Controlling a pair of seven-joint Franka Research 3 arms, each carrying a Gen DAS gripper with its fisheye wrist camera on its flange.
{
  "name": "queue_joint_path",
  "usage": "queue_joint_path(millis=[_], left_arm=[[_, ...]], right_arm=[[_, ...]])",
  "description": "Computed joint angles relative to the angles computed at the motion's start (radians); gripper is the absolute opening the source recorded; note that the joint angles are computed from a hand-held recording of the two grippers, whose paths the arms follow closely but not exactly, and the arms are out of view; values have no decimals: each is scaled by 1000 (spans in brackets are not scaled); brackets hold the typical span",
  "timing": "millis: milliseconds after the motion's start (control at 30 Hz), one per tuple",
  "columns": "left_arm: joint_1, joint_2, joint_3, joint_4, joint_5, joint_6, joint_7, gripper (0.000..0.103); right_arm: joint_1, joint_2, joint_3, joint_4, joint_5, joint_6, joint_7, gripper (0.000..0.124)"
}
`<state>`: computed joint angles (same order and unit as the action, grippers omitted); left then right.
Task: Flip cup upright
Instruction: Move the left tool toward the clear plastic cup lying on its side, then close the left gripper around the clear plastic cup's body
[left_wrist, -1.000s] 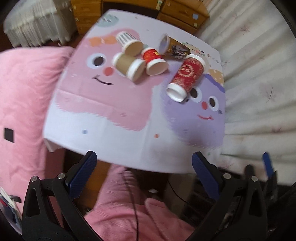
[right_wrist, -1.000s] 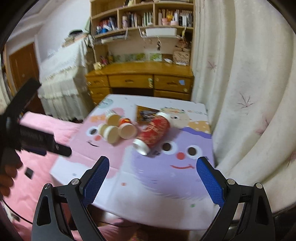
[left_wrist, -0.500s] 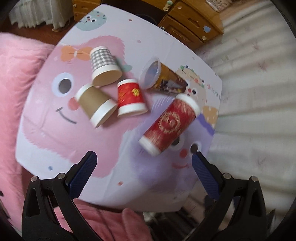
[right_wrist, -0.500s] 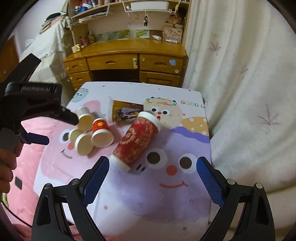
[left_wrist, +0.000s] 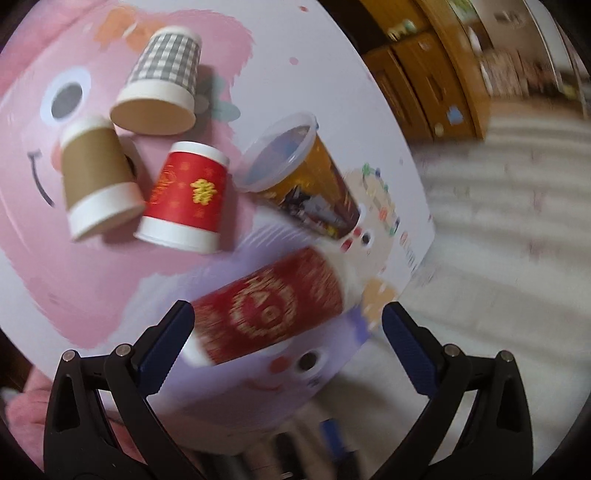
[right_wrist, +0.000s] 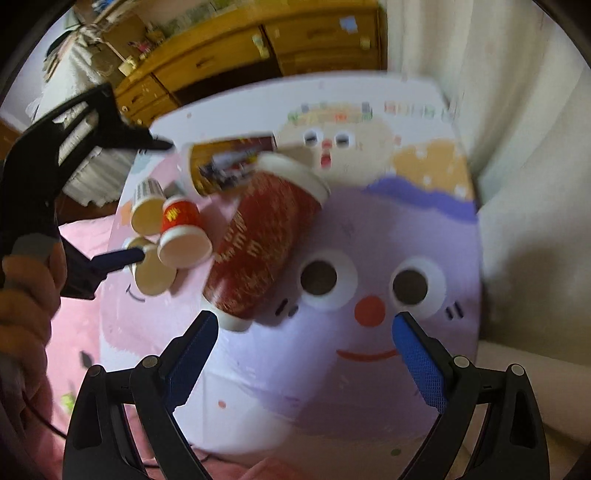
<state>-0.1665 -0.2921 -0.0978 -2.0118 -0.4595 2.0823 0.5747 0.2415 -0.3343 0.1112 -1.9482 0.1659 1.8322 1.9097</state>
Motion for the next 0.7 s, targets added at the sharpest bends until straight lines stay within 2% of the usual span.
queue_joint_path(millis=[167,300,433,567,700], left_arm=[[16,38,-32,-29,39,128,-164,101],[11,93,-34,-41,23,225,-240,101],[9,142,-35,-29,-6,269,-285,101],[21,198,-48,13,60,264,-347,101],[31,242,-51,38,74,270,-349,101]], right_arm=[[-19,-35,-46,-68,37,-37,-96,97],[-46,-35,-62,-80,43,-62,-143,96],[-79,-25,-86,-85,68,-104,-153,96],[-120,-31,-100,-110,62,-122,-139,97],[-160,-36,-111,-129,41,-124,-112,97]])
